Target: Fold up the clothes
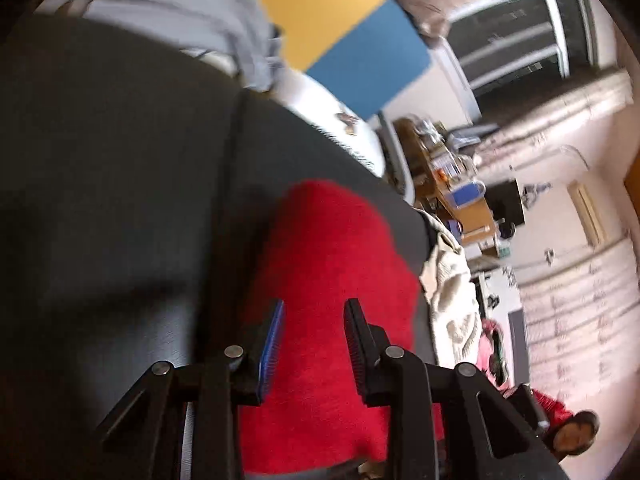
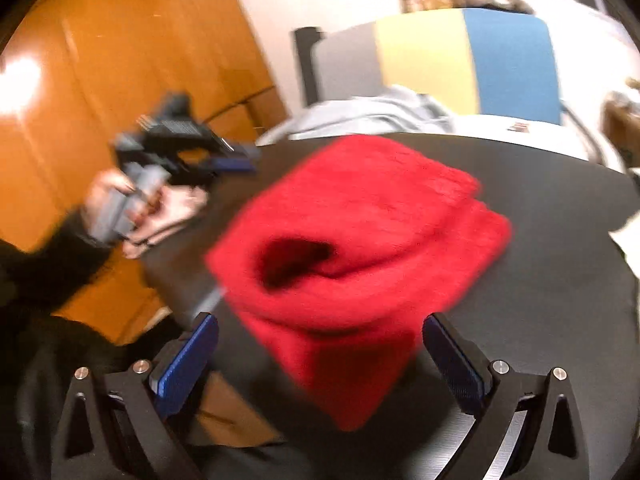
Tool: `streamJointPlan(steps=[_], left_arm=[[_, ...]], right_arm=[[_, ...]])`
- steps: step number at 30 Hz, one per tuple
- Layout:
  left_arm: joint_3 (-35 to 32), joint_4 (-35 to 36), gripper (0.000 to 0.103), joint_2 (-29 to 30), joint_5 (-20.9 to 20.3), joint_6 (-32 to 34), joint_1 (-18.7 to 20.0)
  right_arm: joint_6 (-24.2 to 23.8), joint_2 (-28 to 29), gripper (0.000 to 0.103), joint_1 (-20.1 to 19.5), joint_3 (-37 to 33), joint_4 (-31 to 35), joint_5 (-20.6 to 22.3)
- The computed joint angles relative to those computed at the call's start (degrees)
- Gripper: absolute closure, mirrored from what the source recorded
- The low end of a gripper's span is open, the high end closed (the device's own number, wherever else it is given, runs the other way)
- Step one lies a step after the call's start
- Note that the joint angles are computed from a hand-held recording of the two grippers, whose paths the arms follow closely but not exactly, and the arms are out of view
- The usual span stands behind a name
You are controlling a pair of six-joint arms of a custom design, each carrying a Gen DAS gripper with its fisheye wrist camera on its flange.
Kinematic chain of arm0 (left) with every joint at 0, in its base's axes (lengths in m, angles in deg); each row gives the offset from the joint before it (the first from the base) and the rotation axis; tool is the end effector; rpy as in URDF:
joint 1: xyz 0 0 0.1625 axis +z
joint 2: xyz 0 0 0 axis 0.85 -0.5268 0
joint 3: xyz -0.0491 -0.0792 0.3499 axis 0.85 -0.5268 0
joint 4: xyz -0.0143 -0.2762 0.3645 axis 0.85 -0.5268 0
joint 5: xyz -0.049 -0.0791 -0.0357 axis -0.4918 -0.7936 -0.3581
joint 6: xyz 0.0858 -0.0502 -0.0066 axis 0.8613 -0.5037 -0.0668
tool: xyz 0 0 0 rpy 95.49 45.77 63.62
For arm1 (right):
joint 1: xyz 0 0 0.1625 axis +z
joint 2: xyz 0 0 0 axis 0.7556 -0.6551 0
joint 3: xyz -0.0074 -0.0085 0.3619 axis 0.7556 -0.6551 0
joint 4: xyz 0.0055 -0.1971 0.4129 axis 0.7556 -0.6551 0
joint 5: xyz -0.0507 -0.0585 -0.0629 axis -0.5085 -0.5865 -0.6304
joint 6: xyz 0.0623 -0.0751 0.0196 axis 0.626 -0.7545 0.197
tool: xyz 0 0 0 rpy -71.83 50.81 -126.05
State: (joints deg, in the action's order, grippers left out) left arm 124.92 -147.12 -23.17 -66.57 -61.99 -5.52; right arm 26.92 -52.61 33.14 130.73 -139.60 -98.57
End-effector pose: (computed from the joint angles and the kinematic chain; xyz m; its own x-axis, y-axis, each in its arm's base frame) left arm -0.1011 -0.4071 0.1649 -0.9952 -0.0948 0.0249 -0.0942 0.8546 -0.5106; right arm 0.1042 -0.3001 0.2805 -0.7224 -0.6509 0.2332 -0.6893 0.6514 -0.3172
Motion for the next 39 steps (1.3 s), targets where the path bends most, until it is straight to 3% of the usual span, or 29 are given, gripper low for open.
streamJointPlan(steps=[3, 8, 10, 12, 15, 18, 20, 22, 24, 26, 30, 32, 35, 37, 39], left_arm=[[4.78, -2.39, 0.074, -4.16, 1.62, 0.13, 1.15], [8.96, -4.02, 0.074, -7.10, 3.39, 4.55, -1.28], [9.42, -5.84, 0.074, -5.39, 4.75, 7.61, -3.68], [9.69, -7.67, 0.073, -3.84, 5.07, 11.01, -5.47], [9.61, -9.41, 0.073, -1.84, 4.84, 14.52, -7.34], [9.53, -11.52, 0.071, -0.15, 3.35, 17.62, -8.38], [8.32, -9.70, 0.069, 2.55, 3.33, 18.04, -8.39], [7.29, -8.71, 0.069, 5.51, 2.31, 17.34, -7.40], [8.66, -9.88, 0.069, 5.63, 2.58, 17.13, -7.70], [9.70, -10.43, 0.069, 4.54, 2.76, 18.29, -8.09], [9.53, -10.02, 0.069, 3.80, 1.27, 19.09, -6.93], [9.77, -10.24, 0.069, 3.57, 1.20, 19.48, -6.81], [10.24, -10.53, 0.069, 3.58, 2.34, 20.45, -7.71], [10.30, -11.15, 0.068, 4.19, 2.90, 21.04, -8.28], [10.35, -11.79, 0.068, 4.57, 2.94, 21.50, -8.44]], right_arm=[[2.73, 3.87, 0.000, 3.07, -2.06, 2.97, 1.81], [8.46, 14.06, 0.001, 7.74, -3.39, -3.07, -2.37], [11.19, 17.63, 0.012, 8.34, -3.44, -6.40, -4.12], [13.93, 19.62, 0.046, 8.62, -2.52, -9.55, -6.61], [17.04, 19.33, 0.068, 7.30, -0.13, -13.01, -8.01], [18.23, 12.50, 0.082, 4.57, 2.91, -12.38, -5.19], [18.36, 8.45, 0.084, 4.46, 5.11, -12.88, -8.51], [17.26, 5.58, 0.088, -0.64, 7.31, -11.57, -8.07], [16.54, -0.23, 0.088, -6.70, 8.66, -7.12, -0.48], [16.40, -4.00, 0.079, -10.42, 8.85, -2.51, 4.50], [16.73, -9.31, 0.029, -10.82, 7.56, 2.09, 9.63], [18.19, -9.93, 0.019, -9.33, 6.53, -0.12, 11.89], [24.83, -2.99, 0.000, -5.81, 5.00, -12.14, 12.55], [31.49, 6.08, 0.000, -1.74, 3.23, -22.57, 8.33], [34.55, 14.99, 0.000, -0.29, 0.13, -27.25, 5.72]])
